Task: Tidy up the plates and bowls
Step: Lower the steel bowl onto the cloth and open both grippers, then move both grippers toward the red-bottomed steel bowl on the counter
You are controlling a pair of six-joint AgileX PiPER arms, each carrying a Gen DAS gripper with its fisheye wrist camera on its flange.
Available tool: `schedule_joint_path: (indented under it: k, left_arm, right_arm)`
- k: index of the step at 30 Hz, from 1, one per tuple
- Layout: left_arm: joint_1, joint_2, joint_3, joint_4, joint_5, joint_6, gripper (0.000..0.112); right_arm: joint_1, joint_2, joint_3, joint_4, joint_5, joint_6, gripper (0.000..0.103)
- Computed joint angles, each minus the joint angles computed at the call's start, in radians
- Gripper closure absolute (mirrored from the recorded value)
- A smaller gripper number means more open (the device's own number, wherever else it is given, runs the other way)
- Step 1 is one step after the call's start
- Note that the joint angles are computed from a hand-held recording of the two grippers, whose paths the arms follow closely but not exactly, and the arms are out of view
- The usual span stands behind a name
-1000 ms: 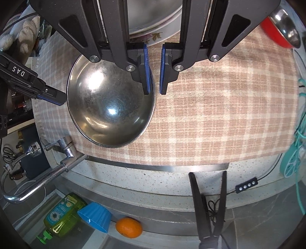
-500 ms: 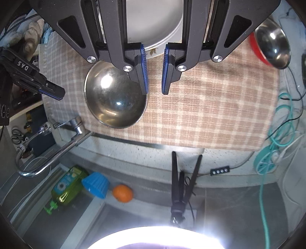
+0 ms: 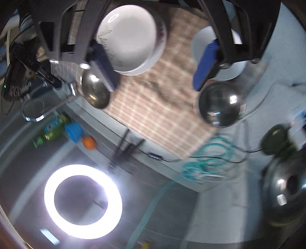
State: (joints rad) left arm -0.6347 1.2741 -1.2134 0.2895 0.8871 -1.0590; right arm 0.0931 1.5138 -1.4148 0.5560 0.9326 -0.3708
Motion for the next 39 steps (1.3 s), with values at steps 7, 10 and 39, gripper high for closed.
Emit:
schedule_joint_path:
  k: [7, 10, 39]
  left_arm:
    - [0.173, -0.23, 0.216, -0.098, 0.122, -0.052, 0.027]
    - [0.301, -0.276, 0.255, -0.157, 0.154, 0.047, 0.027]
    - [0.79, 0.043, 0.232, -0.732, -0.042, 1.052, 0.089]
  right_arm:
    - [0.065, -0.012, 0.031, 0.15, -0.031, -0.09, 0.019]
    - [0.132, -0.005, 0.026, 0.115, -0.073, -0.042, 0.019]
    - [0.524, 0.581, -0.584, -0.291, 0.057, 0.643, 0.077]
